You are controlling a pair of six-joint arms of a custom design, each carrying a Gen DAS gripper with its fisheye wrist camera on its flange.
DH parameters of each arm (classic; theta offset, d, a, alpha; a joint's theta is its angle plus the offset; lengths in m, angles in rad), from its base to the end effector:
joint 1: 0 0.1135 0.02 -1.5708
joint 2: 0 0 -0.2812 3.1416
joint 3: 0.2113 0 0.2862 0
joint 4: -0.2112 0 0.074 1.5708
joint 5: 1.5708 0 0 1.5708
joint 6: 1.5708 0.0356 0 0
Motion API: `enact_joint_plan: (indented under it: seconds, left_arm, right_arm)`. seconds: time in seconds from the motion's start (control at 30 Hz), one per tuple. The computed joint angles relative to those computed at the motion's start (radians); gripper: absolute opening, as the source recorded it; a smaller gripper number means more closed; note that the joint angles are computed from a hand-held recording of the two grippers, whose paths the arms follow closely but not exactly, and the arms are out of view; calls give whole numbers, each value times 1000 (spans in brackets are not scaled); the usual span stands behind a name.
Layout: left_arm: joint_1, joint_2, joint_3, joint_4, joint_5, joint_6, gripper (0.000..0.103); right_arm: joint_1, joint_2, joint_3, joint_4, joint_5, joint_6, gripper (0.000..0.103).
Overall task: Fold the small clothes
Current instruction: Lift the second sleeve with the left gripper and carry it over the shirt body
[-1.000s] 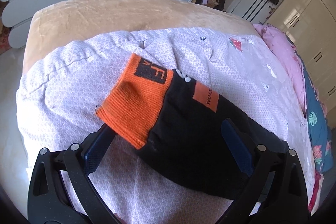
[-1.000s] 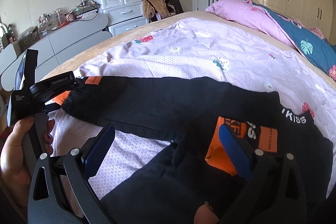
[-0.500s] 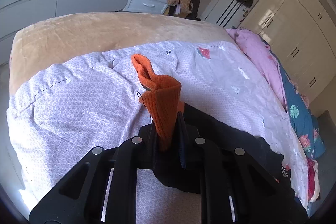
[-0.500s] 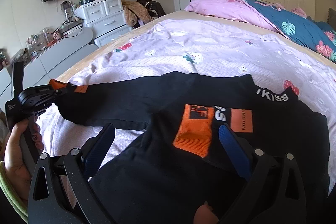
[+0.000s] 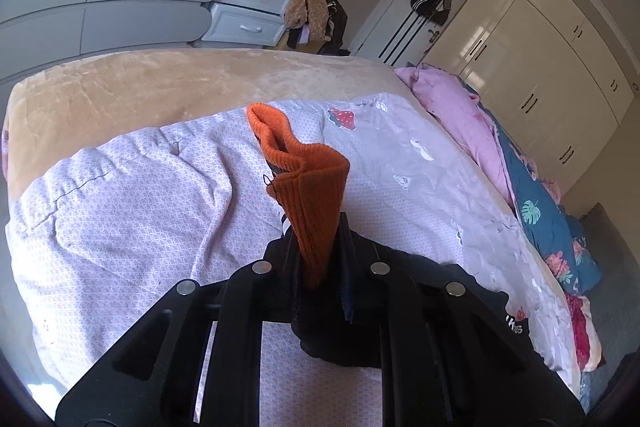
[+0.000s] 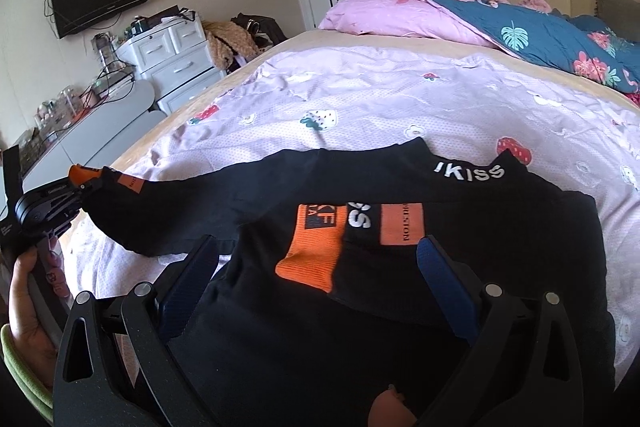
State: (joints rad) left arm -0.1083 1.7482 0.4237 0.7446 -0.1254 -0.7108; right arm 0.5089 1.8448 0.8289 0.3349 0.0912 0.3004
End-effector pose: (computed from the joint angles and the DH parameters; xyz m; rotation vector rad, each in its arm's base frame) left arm 0.2863 -0.0267 0.0736 -0.7122 2.0446 -0.3411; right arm 0.3331 0.1821 0.1091 -0.1870 2.2618 0.3308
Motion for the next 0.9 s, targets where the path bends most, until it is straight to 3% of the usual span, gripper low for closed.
enact_joint_plan:
  seconds: [0.9]
  left_arm:
    - [-292,-75,46,1,-53,57,7]
  right_arm:
    - [-117,-234,-187,10,25,-6,98]
